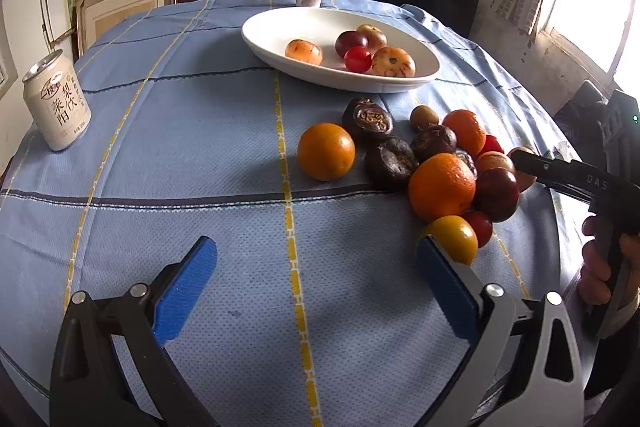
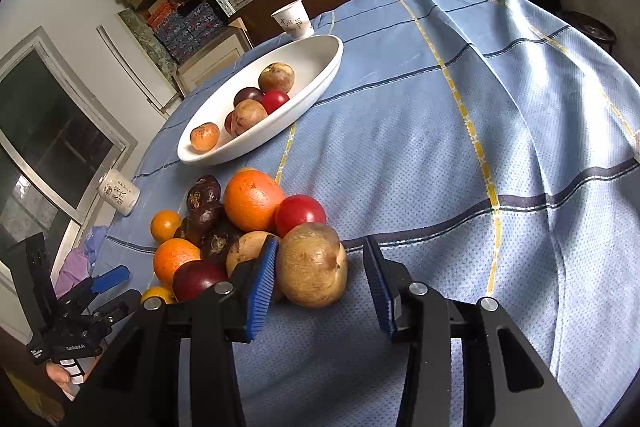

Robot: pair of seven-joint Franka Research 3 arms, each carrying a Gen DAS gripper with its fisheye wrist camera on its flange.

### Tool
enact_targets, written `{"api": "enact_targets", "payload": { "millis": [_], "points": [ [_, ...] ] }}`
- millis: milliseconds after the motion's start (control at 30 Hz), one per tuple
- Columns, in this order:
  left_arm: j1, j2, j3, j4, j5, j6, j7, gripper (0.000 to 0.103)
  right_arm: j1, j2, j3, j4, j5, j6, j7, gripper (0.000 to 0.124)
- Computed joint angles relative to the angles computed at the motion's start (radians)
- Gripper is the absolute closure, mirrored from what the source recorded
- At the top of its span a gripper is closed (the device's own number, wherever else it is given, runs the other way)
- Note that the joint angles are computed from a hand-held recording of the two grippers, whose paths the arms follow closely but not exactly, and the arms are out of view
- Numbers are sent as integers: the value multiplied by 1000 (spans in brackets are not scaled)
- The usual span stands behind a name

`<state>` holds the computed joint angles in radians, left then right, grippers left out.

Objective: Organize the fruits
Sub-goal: 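Grasp the brown potato in the pile with the right tool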

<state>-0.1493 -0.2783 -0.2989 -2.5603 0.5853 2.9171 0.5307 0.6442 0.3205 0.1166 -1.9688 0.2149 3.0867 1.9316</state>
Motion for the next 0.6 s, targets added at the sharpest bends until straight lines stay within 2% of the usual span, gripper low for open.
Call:
{"api": "enact_targets", "payload": {
  "millis": [67, 100, 133, 200, 367, 433, 500, 533, 600],
  "points": [
    [7, -5, -8, -3, 21, 15, -4, 5, 7, 1, -8, 0, -8, 0, 6, 80],
    [9, -7, -13, -4, 33, 24, -3, 5, -26, 3, 30, -1, 16, 9, -24, 85],
    [10, -9, -16, -5, 44, 37, 1, 5, -86, 6, 99, -4, 61, 22, -80, 89],
    [1, -8, -15, -8, 53, 74, 26, 5, -133, 10, 154, -6, 114, 36, -132, 89],
    [-78, 19, 28, -3, -19, 150, 173, 5, -150, 8, 179, -15, 194, 63, -177, 89],
    [-124, 35, 61, 0, -85, 169, 236, 17, -137, 7, 165, -15, 203, 59, -178, 89],
    [-230, 63, 149, 11, -225, 172, 353, 27, -127, 7, 155, -12, 206, 56, -183, 89],
    [-262, 75, 173, 19, -280, 161, 397, 34, -131, 6, 159, -13, 211, 55, -190, 89],
    [-325, 91, 223, 27, -402, 151, 492, 39, -139, 8, 170, -10, 223, 52, -206, 89]
  ]
}}
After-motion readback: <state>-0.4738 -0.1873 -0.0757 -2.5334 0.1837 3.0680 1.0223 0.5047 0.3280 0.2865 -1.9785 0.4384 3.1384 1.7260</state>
